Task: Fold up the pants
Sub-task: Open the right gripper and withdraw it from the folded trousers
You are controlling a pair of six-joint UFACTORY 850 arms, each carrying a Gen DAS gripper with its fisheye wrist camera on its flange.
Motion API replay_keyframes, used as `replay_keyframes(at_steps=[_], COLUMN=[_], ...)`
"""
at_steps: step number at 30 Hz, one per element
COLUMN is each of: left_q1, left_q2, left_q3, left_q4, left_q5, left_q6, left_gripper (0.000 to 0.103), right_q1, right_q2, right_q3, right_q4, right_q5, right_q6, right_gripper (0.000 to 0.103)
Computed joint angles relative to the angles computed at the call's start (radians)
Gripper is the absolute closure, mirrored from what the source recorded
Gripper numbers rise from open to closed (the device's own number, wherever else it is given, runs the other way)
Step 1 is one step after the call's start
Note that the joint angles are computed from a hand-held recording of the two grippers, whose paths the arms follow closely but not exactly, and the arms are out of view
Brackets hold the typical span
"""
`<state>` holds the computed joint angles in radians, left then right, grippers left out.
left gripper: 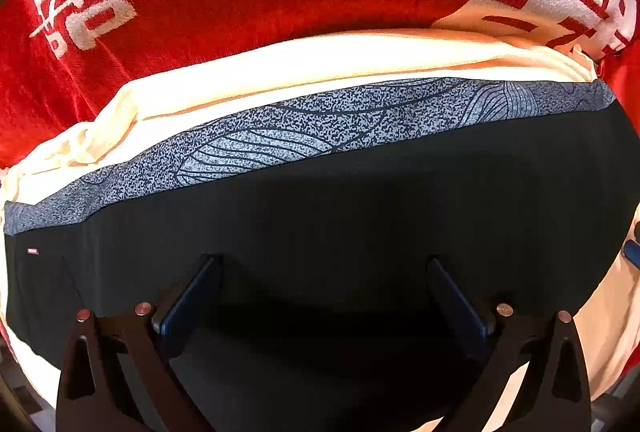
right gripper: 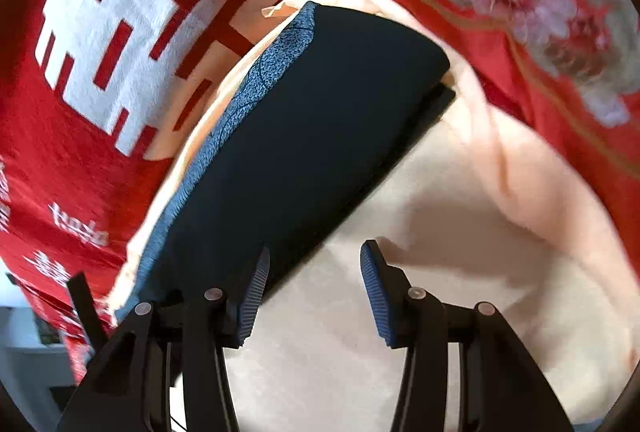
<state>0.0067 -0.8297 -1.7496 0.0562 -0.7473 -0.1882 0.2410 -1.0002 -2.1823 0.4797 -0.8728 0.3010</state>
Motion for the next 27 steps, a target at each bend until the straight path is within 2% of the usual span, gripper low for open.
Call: replay_keyframes(at_steps=[1, 4, 5, 11, 15, 22, 27], left_q1=[0.000, 0.005, 0.005, 0.007, 0.007, 0.009, 0.010], left_q2=[-0.002, -0.003, -0.002, 0.000, -0.001, -0.008, -0.005], left_q3=[-0.001, 0.004, 0.005, 0.013, 0.014, 0.003, 0.008], left_q4=[0.000, -0.002, -0.001, 0.003, 0.004, -0.001, -0.003], left_q5=[0.000, 0.006, 0.007, 0.012, 0.013, -0.002, 0.004], left_q6=[0.000, 0.003, 0.002, -0.005, -0.006, -0.002, 0.000], left_gripper=[0.000, 0.000, 0.000, 0.000, 0.000, 0.000, 0.000], right_q1=[-0.005, -0.019, -0.023, -0.039, -0.042, -0.055, -0.049], right_q2=[0.008, 0.080, 0.114, 0.122, 0.093, 0.132, 0.069], right_q3=[0.024, 0.170, 0.200, 0.233, 0.197, 0.274, 0.171], right_q4=[0.018, 0.156, 0.172, 0.292, 0.329, 0.461, 0.406], right_q5=[0.012, 0.129, 0.134, 0.218, 0.236, 0.266, 0.242], right_q6=[0.008, -0.067, -0.072, -0.178, -0.214, -0.338, -0.319], right_gripper=[0.052, 0.052, 0.052, 0.052, 0.052, 0.050, 0.050])
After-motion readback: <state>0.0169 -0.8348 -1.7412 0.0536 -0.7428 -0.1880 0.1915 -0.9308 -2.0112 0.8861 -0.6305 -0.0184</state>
